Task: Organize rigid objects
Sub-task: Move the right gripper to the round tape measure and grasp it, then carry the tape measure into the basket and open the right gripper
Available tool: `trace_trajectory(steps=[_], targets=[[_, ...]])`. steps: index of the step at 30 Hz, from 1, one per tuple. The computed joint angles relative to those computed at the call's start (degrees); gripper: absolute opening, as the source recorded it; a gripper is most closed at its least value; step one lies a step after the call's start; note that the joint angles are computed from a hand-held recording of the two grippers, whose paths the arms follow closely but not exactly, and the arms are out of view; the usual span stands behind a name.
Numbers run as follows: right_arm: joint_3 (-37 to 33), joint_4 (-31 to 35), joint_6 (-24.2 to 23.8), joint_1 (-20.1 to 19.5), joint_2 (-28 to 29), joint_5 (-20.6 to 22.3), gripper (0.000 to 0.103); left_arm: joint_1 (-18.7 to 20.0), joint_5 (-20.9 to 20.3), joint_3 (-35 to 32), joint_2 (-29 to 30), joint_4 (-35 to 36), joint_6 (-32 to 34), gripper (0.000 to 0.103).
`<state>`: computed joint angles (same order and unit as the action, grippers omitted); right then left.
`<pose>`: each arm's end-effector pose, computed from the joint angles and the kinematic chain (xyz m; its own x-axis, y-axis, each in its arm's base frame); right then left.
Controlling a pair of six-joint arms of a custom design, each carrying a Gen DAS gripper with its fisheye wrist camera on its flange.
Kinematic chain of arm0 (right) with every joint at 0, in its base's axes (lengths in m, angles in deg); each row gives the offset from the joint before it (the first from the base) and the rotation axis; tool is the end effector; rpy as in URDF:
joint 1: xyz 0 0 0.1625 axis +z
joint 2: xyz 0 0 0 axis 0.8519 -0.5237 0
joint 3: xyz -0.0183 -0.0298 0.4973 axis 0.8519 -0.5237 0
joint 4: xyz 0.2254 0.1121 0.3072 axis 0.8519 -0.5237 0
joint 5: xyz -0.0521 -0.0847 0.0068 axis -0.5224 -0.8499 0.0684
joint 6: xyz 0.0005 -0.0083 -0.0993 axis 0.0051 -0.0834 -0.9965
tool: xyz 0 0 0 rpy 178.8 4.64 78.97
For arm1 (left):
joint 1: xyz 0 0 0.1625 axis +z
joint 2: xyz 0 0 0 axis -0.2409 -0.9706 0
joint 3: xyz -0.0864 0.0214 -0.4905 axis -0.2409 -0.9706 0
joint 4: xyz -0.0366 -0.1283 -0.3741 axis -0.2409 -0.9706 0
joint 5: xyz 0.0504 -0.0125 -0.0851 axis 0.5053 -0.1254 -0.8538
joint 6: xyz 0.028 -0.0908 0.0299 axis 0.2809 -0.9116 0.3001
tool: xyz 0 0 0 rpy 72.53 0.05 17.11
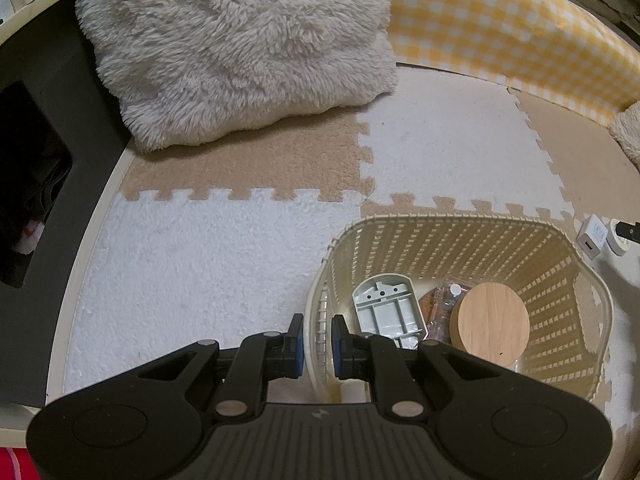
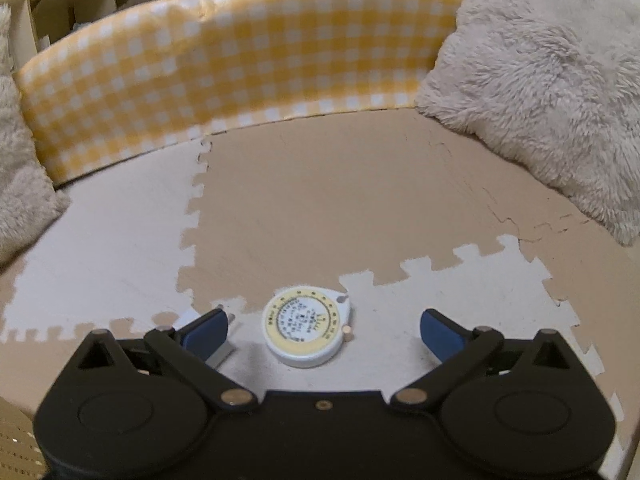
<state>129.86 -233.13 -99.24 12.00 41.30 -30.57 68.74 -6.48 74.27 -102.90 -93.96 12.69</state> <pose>-0.1642 -0.7205 0.2973 -0.6674 0.4149 0.6184 -0.2238 0.6802 -0.6980 -0.2583 -0.7266 -0.0315 -0.6744 0.1641 -0.7199 0.4273 0.8819 -0.1993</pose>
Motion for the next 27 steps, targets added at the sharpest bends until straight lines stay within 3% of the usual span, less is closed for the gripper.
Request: trace_trajectory(steps=[2,5,11,21,27], targets=[[-0.39,0.30,0.14,-0.11,0.28,0.03,0.100,0.02,0.00,-0.05,0.00,0.01,0.08,0.014],[-0.43,2.33,0.25,-0.42,0.07,1.72,0.085,0.02,0.03,-0.08,0.03,0.03,0.13,0.014],[-1.37,3.78,-3.08,-0.07,1.05,-0.01,0.056,0.01,-0.01,-0.09,0.03,0.04,0.06,0.014],[-1.39,2.57,-5.79,0.43,1.22,-1.94,0.055,0.01,-0.02,-0.09,0.04,0.03,0.05,0.014],[-0.28,-0.10,-6.42,1.62,0.04,-0.31,0.055,0.04,-0.06,-0.10,0.01,0.03,0.04,0.014]])
